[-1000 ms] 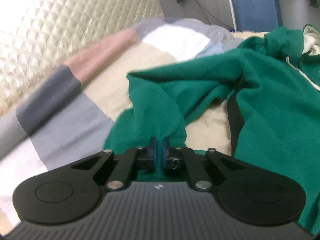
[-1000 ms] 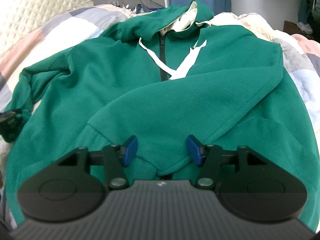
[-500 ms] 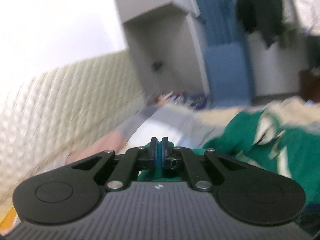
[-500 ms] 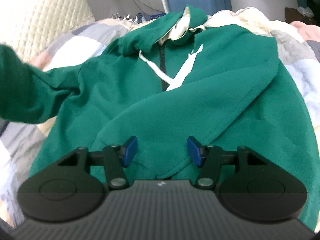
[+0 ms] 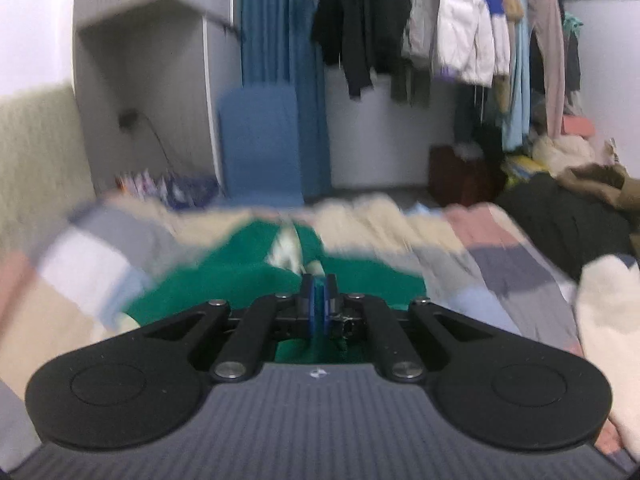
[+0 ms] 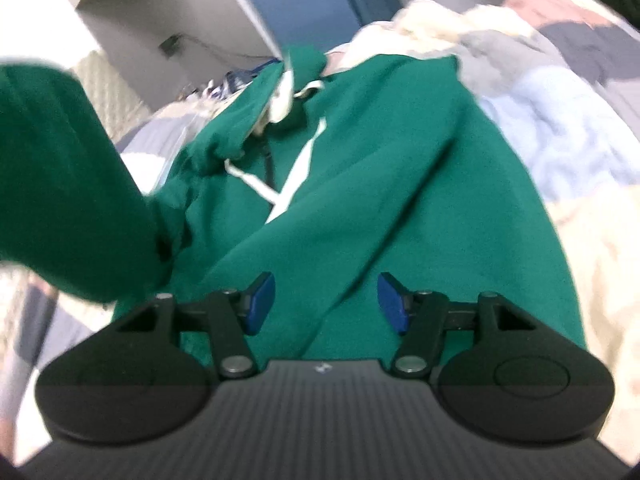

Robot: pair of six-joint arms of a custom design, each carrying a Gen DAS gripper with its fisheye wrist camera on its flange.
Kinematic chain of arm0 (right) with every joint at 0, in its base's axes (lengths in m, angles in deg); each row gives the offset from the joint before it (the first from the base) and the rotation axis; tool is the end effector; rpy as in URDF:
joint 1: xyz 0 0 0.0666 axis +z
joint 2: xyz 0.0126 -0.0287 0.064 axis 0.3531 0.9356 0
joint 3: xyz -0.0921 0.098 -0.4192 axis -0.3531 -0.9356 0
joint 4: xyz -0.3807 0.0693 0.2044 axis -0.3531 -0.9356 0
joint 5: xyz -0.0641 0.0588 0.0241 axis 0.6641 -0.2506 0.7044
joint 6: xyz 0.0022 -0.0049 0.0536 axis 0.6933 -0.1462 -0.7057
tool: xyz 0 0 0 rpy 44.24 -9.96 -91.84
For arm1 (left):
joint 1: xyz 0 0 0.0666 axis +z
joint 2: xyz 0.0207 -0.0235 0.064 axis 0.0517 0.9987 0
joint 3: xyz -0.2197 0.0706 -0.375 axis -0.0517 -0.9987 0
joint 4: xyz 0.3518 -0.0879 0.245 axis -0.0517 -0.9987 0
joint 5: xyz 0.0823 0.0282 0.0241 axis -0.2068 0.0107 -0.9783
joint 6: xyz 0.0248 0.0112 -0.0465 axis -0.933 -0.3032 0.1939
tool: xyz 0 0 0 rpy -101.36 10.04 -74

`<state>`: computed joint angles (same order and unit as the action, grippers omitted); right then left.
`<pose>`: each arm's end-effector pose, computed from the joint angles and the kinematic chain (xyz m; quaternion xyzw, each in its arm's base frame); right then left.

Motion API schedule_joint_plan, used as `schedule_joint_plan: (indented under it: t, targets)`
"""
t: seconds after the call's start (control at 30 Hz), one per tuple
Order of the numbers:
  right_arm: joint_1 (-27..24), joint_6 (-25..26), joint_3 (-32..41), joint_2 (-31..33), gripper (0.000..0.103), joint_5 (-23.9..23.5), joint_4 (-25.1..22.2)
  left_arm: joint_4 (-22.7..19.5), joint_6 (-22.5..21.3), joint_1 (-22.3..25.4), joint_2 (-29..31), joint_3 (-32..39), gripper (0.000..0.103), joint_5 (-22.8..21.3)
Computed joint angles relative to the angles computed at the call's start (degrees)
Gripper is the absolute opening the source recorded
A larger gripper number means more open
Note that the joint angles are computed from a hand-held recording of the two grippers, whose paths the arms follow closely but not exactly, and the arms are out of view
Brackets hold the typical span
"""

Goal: Fold large clothes

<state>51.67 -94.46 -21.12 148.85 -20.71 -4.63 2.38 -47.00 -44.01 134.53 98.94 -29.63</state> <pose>0.3403 0.2143 0.3473 -0.1020 0.8942 0.2978 0.3183 0.3001 -0.2822 0.4760 -0.0885 0.8481 0.0603 0.5190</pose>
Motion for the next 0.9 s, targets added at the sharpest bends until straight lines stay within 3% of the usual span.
schedule_joint_plan:
  t: [0.13, 0.2, 0.23, 0.27, 0.4, 0.47, 0.57, 0.67, 0.7, 0.8, 0.9]
  targets:
    - [-1.67, -0.09, -0.71, -0.69, 0.059, -0.77, 0.15, 3.6, 4.12, 2.38, -0.95, -5.03, 0.01, 7.66]
    - [-1.66, 0.29, -0.66, -0.93, 0.059, 0.23, 0.29, 6.47, 4.25, 4.02, -2.88, -8.4, 0.039, 11.34]
    - [-1.51, 0.38, -0.71, -1.16, 0.059, 1.2, 0.47, 7.7, 4.45, 4.53, -4.57, -10.62, 0.069, 12.83]
    - [-1.52, 0.04, -0.84, -1.35, 0.059, 1.51, 0.89, 8.82, 4.55, 4.24, -6.2, -12.41, 0.076, 13.16]
    - [-2.29, -0.76, -0.6, -1.68, 0.061, 2.94, 0.45, 12.71, 3.06, 6.05, -11.54, -18.49, 0.076, 15.21]
    - [-2.99, -1.52, -0.58, -1.93, 0.061, 1.37, 0.42, 10.0, 4.8, 6.6, -14.09, -20.54, 0.076, 12.95]
    - [-2.91, -1.94, -0.63, -2.78, 0.061, 0.75, 0.39, 10.63, 7.62, 11.59, -17.46, -25.38, 0.076, 14.62]
    - [-3.01, -2.25, -0.96, -4.23, 0.061, -0.02, 1.82, 14.3, 9.77, 18.87, -19.97, -30.84, 0.076, 18.72]
    - [-3.1, -2.57, -1.05, -4.63, 0.061, -0.35, 2.58, 16.55, 10.72, 21.8, -20.88, -32.82, 0.076, 21.2]
    - [-3.6, -3.6, -1.78, -5.64, 0.076, -3.06, 6.61, 26.13, 12.44, 31.92, -22.88, -38.45, 0.076, 32.87]
    - [-3.62, -3.92, -1.56, -5.04, 0.078, -8.52, 7.9, 35.85, 14.68, 40.31, -21.3, -41.97, 0.076, 42.61]
